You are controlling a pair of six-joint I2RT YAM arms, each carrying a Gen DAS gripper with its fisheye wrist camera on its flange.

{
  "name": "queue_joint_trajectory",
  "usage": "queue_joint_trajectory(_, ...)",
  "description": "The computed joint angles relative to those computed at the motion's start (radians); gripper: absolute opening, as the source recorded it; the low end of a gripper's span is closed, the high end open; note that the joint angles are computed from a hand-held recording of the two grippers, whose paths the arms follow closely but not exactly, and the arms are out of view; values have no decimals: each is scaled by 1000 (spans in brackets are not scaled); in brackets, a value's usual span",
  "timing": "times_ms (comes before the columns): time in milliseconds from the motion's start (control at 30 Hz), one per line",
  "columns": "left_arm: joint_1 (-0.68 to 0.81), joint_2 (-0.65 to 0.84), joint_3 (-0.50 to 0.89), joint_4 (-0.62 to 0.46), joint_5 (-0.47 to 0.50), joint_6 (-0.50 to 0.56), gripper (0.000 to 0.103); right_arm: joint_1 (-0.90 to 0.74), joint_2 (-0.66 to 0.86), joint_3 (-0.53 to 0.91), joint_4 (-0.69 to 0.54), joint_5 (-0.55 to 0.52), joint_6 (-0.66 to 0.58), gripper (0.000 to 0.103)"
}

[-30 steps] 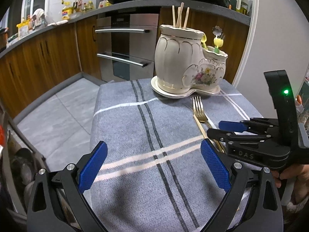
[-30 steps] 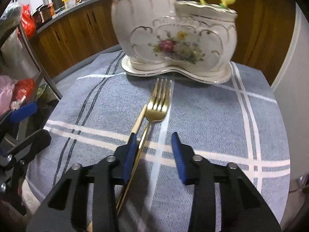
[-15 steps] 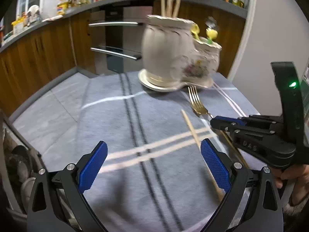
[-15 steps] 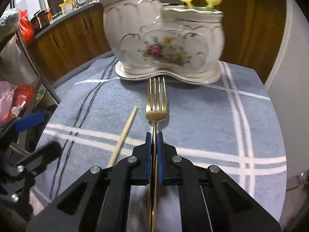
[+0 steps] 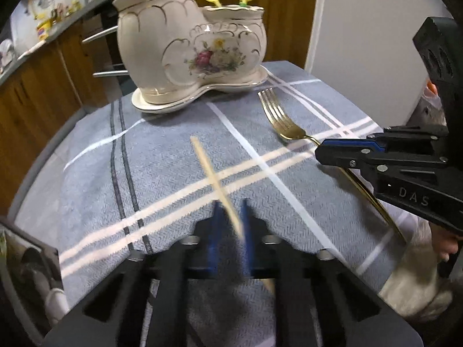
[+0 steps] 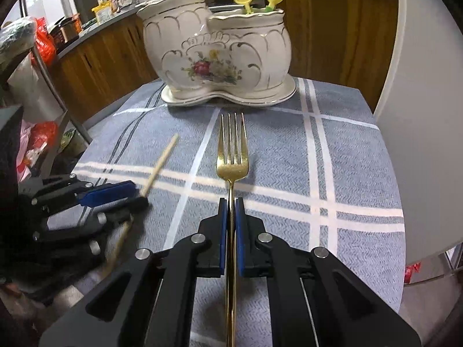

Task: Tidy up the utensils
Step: 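Close the left tool on the last chopstick while the right tool grasps the gold fork, then drop the chopstick in the tall pot while the right tool drops the fork in the short pot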

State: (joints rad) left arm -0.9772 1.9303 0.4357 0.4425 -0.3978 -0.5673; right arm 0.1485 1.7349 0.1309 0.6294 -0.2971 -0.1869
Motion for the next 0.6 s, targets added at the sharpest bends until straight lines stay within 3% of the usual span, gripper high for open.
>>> queue_joint_trajectory(200,48,-75,-56,-38,85,117,8,-11,1,21,-63,-13,-53,6)
queue_joint_trajectory(367,58,-114,-56,-98,86,130,8,16,12,34,-81,23,-57,7)
queue_joint_trajectory(500,67,-94,-33,-94,93,110,15,27,-5,31,-79,40,-49,25)
queue_joint_trajectory(600,66,-58,-10,-84,96,92,16,32,25,38,-62,48,-52,25)
